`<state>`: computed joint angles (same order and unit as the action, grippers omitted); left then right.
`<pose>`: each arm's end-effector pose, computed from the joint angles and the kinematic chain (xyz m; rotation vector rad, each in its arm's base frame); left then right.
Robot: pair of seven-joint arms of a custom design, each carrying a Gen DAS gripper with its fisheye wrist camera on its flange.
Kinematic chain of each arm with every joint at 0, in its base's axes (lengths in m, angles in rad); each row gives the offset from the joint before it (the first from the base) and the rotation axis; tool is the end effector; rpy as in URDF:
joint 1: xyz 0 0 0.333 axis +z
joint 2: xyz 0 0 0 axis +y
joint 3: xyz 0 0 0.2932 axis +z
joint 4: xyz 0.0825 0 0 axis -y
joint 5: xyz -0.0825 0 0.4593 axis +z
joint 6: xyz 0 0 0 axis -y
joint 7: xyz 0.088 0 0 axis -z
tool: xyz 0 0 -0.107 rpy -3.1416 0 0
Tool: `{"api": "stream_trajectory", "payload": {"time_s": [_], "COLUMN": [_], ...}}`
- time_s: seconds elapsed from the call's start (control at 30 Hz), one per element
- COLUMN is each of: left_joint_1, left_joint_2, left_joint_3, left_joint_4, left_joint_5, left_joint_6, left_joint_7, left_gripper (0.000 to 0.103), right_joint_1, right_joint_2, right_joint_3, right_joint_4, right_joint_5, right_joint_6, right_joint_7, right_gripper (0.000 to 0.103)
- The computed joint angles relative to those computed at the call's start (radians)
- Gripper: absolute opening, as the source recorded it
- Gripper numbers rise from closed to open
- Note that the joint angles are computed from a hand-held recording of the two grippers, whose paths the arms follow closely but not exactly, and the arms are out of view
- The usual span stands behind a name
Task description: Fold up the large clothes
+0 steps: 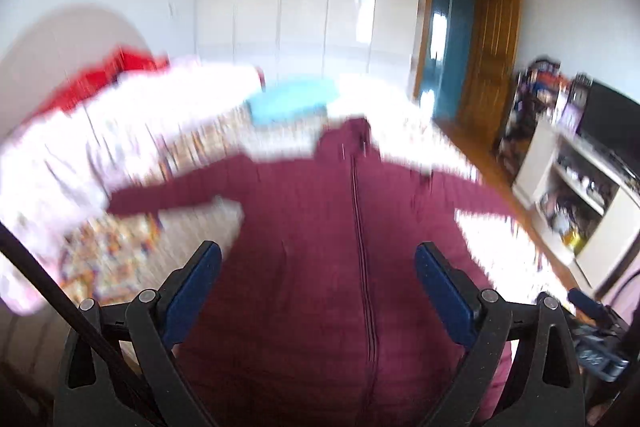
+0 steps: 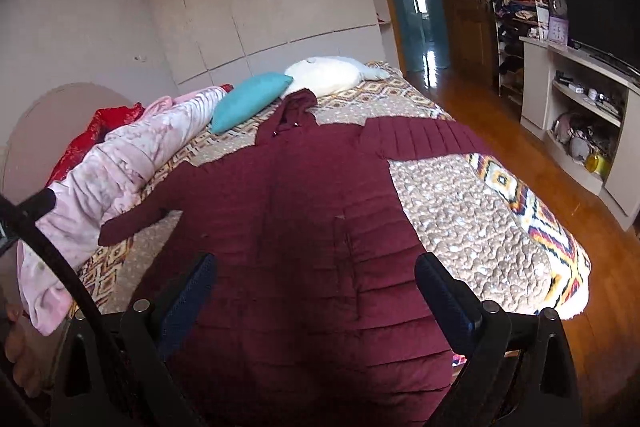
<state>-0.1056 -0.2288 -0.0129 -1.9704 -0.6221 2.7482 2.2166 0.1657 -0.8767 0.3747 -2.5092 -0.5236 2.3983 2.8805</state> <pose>0.6150 -0.0503 0.6503 -1.3477 1.8572 -1.1669 0.3724 0.2431 0.5974 -1.1346 1.9624 -0.8594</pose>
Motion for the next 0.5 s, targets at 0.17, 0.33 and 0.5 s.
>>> {"api": "stream_trajectory", "payload": {"time_s": [0.17, 0.33, 0.5], "left_joint_1": [-0.076, -0.131, -0.117], "left_joint_2": [-0.138, -0.108, -0.047], "left_joint_3": [0.049, 0.099, 0.076], "left_joint_4": [-0.095, -0.085, -0.13], "left_joint_5": [-0.058, -0.075, -0.091], "left_joint_6": [0.191, 0.151, 0.209], "left_joint_7": [0.1, 0.13, 0.127], "left_gripper": [0.099, 0.1, 0.1], "right_joint_1": [-0.074, -0.051, 0.035], "right_joint_2": [0.041, 0.194, 0.242], "right_joint_3": [0.121, 0.137, 0.06], "right_joint_4": [0.11, 0.189, 0.144], "right_joint_5": [-0.11, -0.158, -0.143], "right_joint_6": [-0.106, -0.225, -0.192], "right_joint_7": [0.055, 0.048, 0.094], "right_gripper": [0.103, 0.103, 0.103]}}
